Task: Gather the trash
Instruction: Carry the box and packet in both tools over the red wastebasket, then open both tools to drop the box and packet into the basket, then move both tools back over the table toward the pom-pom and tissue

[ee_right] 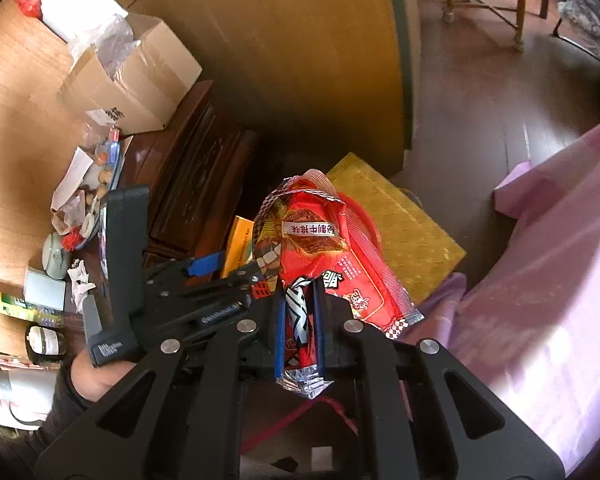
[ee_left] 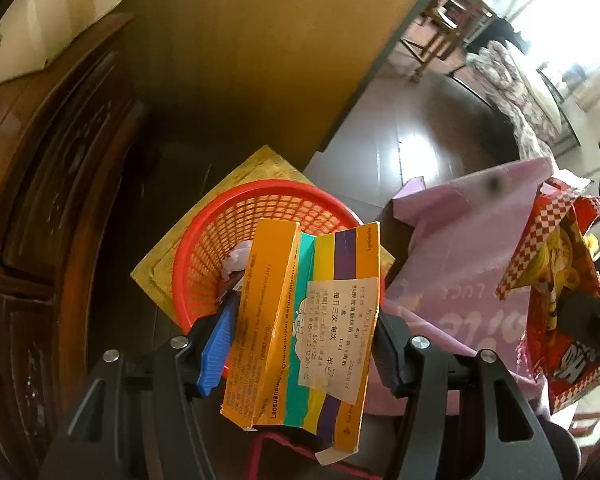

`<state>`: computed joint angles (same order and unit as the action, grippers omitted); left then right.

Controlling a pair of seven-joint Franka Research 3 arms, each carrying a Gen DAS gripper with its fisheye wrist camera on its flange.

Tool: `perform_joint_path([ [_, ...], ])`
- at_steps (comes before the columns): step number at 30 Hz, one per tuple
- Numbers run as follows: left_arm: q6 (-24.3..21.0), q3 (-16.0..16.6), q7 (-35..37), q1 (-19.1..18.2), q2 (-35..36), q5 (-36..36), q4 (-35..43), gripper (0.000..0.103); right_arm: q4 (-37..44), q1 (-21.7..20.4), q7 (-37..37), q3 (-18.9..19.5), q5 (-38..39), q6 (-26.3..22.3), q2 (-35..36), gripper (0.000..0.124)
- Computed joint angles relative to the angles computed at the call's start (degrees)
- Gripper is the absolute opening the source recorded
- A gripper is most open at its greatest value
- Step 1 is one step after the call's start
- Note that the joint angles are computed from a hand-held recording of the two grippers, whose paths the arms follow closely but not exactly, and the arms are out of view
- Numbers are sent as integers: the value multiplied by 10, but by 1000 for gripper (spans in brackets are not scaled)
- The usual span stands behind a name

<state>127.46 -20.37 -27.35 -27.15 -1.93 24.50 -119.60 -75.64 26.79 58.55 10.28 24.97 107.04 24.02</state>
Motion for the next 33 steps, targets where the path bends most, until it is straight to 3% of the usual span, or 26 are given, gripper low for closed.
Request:
perform_joint_path([
  [13,50,7,-24,7,1,-28,-51,63,38,29,42,6,-12,-11,60,17],
  [16,58,8,-23,9,4,-45,-55,65,52,18,40,14,15,-18,75,38],
  [18,74,9,-33,10,-1,-45,-65,70,34,12,28,17,34,8,64,52],
  [33,32,2,-38,9,-3,-37,-32,76,37,-17,37,9,63,20,49,52],
])
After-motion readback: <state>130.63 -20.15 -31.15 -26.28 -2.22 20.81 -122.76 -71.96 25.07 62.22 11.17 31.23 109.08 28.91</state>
